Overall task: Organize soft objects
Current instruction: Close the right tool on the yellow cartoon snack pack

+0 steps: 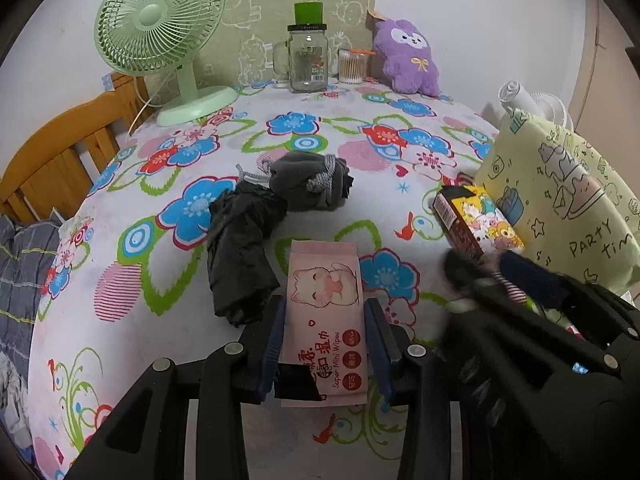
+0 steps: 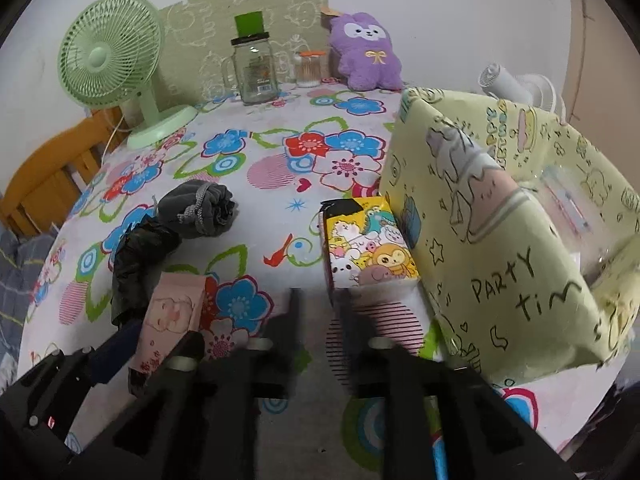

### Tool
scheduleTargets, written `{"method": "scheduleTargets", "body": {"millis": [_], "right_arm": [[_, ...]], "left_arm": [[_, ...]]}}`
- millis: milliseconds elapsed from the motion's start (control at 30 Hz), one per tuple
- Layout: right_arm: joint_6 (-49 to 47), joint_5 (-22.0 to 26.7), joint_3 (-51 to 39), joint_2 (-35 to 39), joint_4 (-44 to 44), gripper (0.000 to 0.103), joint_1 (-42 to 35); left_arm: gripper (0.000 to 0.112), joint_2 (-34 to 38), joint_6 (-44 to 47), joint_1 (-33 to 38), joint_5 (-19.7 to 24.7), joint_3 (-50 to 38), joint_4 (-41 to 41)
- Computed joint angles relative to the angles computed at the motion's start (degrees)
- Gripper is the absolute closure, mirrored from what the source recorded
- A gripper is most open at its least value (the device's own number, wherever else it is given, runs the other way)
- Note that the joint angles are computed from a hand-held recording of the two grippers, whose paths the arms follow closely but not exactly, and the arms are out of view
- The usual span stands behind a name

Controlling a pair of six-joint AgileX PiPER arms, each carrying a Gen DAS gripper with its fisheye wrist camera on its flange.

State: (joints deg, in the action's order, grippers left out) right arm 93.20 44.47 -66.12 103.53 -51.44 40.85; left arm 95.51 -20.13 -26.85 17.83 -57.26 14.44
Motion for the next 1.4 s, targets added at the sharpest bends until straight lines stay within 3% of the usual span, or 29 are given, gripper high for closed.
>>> {"method": "scheduleTargets", "body": {"millis": [33,300,633,800,933,1067,1133,1167,1200,1400], "right_arm": [[1.6,0.7,0.0,-0.1,-1.6,0.040,0.6],[-2.8,5.9,-5.1,2.3,-2.3,0.039,1.2],[-4.4,6.0,-4.7,2.8,-1.3,0.039,-1.4],[-5.0,4.7,-3.4,2.7,-0.7,0.039,-2.8],[-7.1,3.1,-3.4,3.2,0.3,0.025,-3.9],[-10.3,-3.1,-2.2,3.1,4.2,0.025,-6.7],[-10.4,-6.0,-1.2,2.8,6.0,0.028,-8.0],[-9.9,-4.8,-1.5,3.0,5.1,0.043,-7.5],[-10.0,-4.6,-1.5,3.0,4.7,0.048,-7.3],[-10.7,-6.4,-0.2,1.9,4.5,0.054,-7.4]], "left_arm": [[0.072,-0.2,0.6,0.2,-0.1,0.0,-0.4],[0.072,0.7,4.6,1.9,0.6,-2.0,-4.5],[0.072,3.2,3.0,0.6,1.3,-4.1,-3.3],[0.072,4.7,0.2,-0.7,2.6,-5.6,-0.7],[0.072,6.1,-2.2,-1.5,3.6,-6.9,1.6],[0.072,6.2,-4.1,-1.7,3.4,-6.8,3.5],[0.072,6.3,-3.5,-1.6,3.5,-7.0,2.9],[0.072,6.3,-4.1,-1.7,3.4,-6.8,3.6],[0.072,6.2,-4.8,-1.8,3.4,-6.7,4.3],[0.072,5.5,-6.8,-2.4,3.7,-6.0,5.9]]}}
